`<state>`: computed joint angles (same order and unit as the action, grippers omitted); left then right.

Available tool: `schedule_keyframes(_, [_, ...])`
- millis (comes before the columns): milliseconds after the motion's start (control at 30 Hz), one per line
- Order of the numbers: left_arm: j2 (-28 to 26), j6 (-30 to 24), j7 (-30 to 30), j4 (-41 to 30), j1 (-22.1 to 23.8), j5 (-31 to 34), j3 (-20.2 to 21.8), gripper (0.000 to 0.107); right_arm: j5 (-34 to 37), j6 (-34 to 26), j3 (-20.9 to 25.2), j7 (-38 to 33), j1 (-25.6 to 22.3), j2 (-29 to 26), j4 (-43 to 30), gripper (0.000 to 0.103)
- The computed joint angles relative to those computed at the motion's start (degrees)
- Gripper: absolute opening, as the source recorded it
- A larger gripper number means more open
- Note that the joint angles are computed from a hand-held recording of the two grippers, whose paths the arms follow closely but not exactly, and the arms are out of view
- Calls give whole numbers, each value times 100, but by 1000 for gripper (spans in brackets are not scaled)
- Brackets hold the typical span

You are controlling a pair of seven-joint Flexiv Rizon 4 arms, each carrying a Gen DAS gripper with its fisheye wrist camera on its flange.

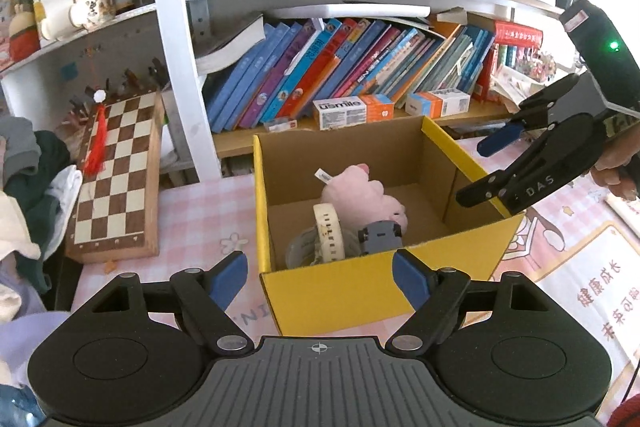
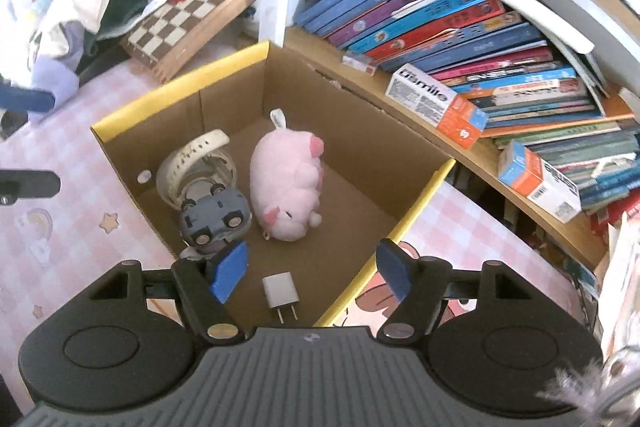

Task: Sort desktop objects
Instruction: 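Withdraw both tools up out of the yellow box, then move the left gripper to the white cube charger while the right approaches the pink power bank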

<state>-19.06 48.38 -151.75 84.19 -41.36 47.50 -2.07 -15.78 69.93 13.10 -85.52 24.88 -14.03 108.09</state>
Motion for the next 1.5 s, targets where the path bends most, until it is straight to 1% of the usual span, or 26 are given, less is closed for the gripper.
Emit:
schedule_keyframes(167, [206, 103, -286, 201, -63, 124, -29, 82, -541, 408, -240, 906, 127, 368, 529, 71])
schedule_keyframes(233, [276, 90, -381, 269, -78, 191, -66, 82, -997, 603, -373, 1461, 169, 523, 787, 75])
schedule_keyframes(300, [349, 55, -461, 339, -86, 254, -111, 82, -1512, 812, -470, 2053, 155, 702, 1068, 76])
schedule_keyframes(433, [510, -10, -579, 505, -64, 338, -219, 82, -2254, 1057, -442, 3039, -30, 1045, 1511, 78])
schedule_keyframes(567, [686, -104, -720, 691, -27, 443, -328, 82, -3204, 1225, -343, 4146, -315, 1368, 1890, 81])
schedule_keyframes(633, [776, -141, -819, 795, 4, 484, -389, 85, -3533, 1258, -240, 4567, -461, 1507, 2043, 81])
schedule_keyframes(667, [820, -155, -871, 849, 20, 509, -419, 87, -3576, 1250, -176, 4673, -510, 1564, 2106, 82])
schedule_keyframes(767, [946, -164, -950, 1018, 80, 532, -525, 87, -3485, 1153, 6, 4809, -570, 1695, 2261, 82])
schedule_keyframes(1067, [1198, -229, -1039, 1431, 208, 468, -800, 87, -3370, 863, 398, 5350, -526, 2046, 2679, 84])
schedule_keyframes(1233, [1293, -283, -1027, 1592, 213, 477, -923, 87, -3315, 720, 551, 5718, -426, 2148, 2857, 85])
schedule_keyframes(1333, [1346, -295, -1033, 1713, 228, 401, -975, 87, -3197, 622, 628, 5868, -333, 2214, 2971, 86])
schedule_keyframes(1500, [1404, -349, -1081, 1888, 249, 256, -1040, 88, -3227, 430, 747, 6177, -227, 2305, 3125, 87])
